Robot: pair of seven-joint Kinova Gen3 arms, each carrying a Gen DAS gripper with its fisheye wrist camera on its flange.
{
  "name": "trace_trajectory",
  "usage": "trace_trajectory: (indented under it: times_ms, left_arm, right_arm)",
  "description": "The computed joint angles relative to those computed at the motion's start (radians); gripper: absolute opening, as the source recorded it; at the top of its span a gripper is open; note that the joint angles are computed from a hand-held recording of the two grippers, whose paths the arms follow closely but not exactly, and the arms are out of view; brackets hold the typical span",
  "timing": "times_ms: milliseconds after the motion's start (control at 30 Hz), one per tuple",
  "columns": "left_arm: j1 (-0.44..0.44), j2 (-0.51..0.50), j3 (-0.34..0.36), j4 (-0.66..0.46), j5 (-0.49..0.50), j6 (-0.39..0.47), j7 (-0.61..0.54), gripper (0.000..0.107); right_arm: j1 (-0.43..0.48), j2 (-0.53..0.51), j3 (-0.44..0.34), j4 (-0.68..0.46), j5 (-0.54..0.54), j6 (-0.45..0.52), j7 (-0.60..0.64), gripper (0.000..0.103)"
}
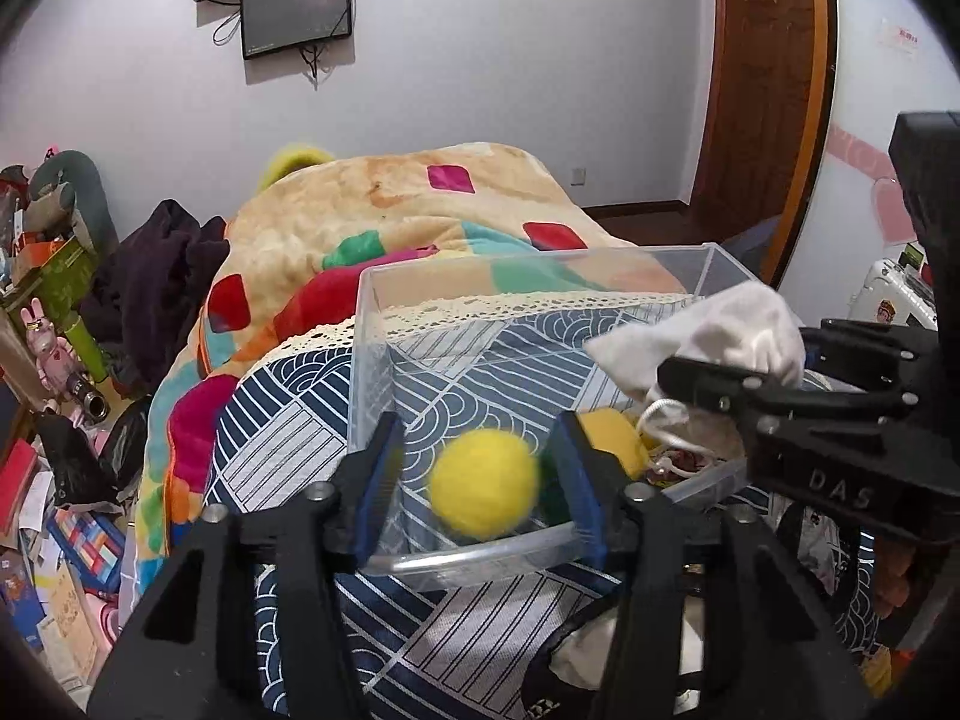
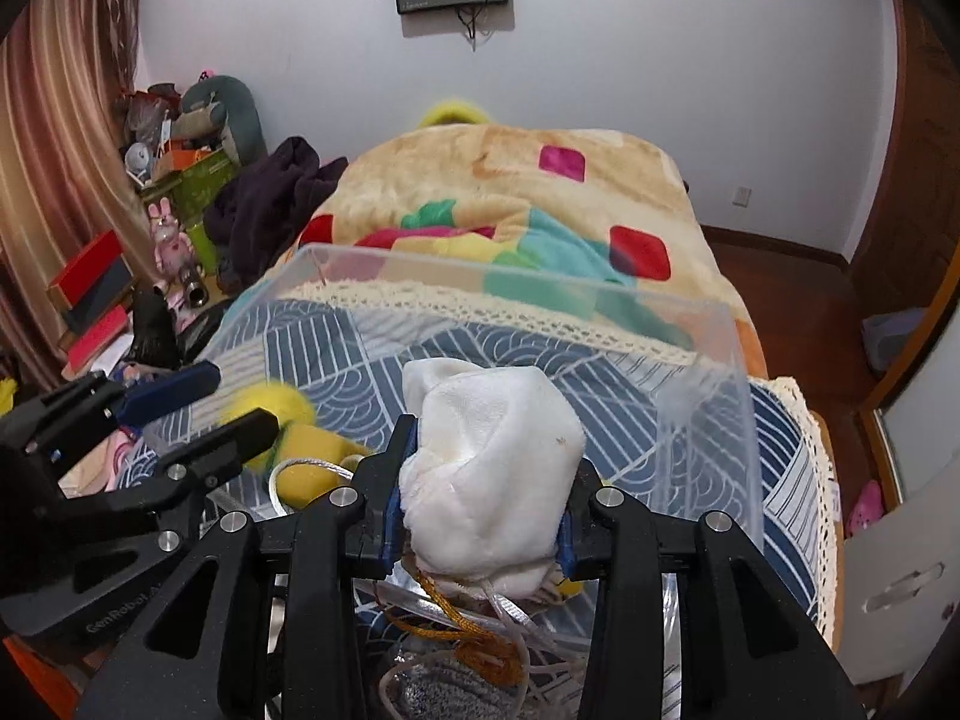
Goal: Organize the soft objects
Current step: 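Release the ball into the clear box with the left tool while the right tool drops the pouch in, then grasp the black bag's strap with the left tool while the right tool grasps the braided bracelet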
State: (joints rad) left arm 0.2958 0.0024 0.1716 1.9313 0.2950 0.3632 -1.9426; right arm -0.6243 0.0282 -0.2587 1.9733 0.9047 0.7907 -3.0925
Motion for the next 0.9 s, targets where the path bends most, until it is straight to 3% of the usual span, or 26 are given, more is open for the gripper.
trace_trajectory:
  times_ms: [267, 433, 600, 733, 900]
  left_arm:
    - [0.003, -0.051, -0.034, 0.023, 0.129, -0.001, -0.125, 0.066]
    - [0.042, -0.121, -0.109, 0.065, 0.303, -0.008, -0.301, 0.077]
    - [0.093, -0.186, -0.171, 0.111, 0.383, -0.015, -0.403, 0.09]
    - [0.112, -0.216, -0.185, 0.143, 0.377, -0.006, -0.428, 0.094]
    - [0.104, -0.226, -0.163, 0.188, 0.316, -0.014, -0.38, 0.094]
  right_arm:
    - [-0.002, -0.035, -0.022, 0.015, 0.02, 0.021, -0.021, 0.051]
    - [-0.021, -0.079, -0.075, 0.037, 0.104, 0.104, -0.127, 0.059]
    - [-0.048, -0.122, -0.146, 0.068, 0.174, 0.215, -0.228, 0.07]
    - [-0.08, -0.134, -0.188, 0.084, 0.184, 0.311, -0.26, 0.073]
    - [-0.116, -0.133, -0.21, 0.112, 0.16, 0.374, -0.3, 0.074]
